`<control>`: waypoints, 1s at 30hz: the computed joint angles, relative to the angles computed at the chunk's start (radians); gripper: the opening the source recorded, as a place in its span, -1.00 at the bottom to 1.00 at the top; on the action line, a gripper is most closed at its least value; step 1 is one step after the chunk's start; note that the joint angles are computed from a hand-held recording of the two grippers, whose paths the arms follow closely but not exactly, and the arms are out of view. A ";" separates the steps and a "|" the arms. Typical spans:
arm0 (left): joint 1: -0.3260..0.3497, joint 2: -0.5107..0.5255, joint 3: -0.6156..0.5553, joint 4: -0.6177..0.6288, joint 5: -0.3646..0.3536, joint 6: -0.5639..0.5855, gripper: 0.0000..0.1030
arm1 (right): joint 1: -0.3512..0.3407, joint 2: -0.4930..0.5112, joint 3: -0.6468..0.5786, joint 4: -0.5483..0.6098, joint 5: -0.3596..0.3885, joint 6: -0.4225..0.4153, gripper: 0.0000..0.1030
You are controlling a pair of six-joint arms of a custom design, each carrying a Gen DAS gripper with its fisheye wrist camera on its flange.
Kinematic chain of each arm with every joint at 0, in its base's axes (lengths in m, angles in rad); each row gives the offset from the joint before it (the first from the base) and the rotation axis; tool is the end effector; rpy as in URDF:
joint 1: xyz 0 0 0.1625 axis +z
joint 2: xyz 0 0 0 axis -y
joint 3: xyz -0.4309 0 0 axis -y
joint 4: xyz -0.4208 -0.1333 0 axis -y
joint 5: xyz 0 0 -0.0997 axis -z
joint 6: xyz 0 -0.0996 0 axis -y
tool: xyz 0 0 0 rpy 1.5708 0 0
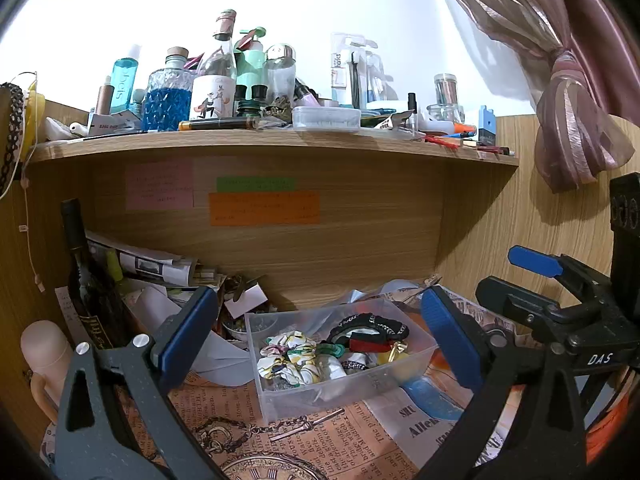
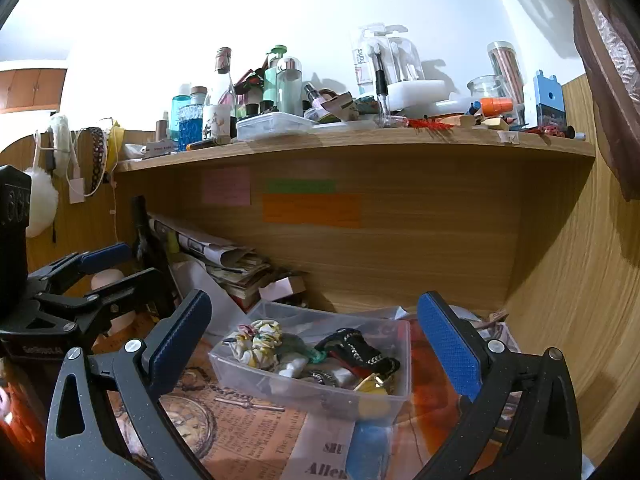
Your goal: Organize soft objects
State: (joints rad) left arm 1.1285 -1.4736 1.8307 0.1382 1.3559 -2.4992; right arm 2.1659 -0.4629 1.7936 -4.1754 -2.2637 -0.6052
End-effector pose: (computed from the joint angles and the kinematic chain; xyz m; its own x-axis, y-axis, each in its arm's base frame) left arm -0.0633 -0.4948 0.3103 -0.6494 0.4564 -0.6083 0.7400 0.1950 -0.6437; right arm 0.3874 -0.4479 0.0191 -0.7123 -0.0766 0.6977 -0.6922 0.2416 -0.6801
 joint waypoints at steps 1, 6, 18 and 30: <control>0.001 0.000 0.000 0.000 0.001 0.001 1.00 | 0.000 0.000 0.001 0.000 0.000 0.001 1.00; -0.001 0.000 0.001 0.000 -0.002 0.000 1.00 | 0.001 0.001 -0.003 0.001 0.000 0.003 1.00; 0.006 0.009 -0.010 0.013 0.004 -0.004 1.00 | -0.001 0.003 -0.005 0.005 -0.004 0.009 1.00; 0.006 0.015 -0.016 0.020 0.001 0.003 1.00 | -0.006 0.007 -0.005 0.006 0.001 0.027 1.00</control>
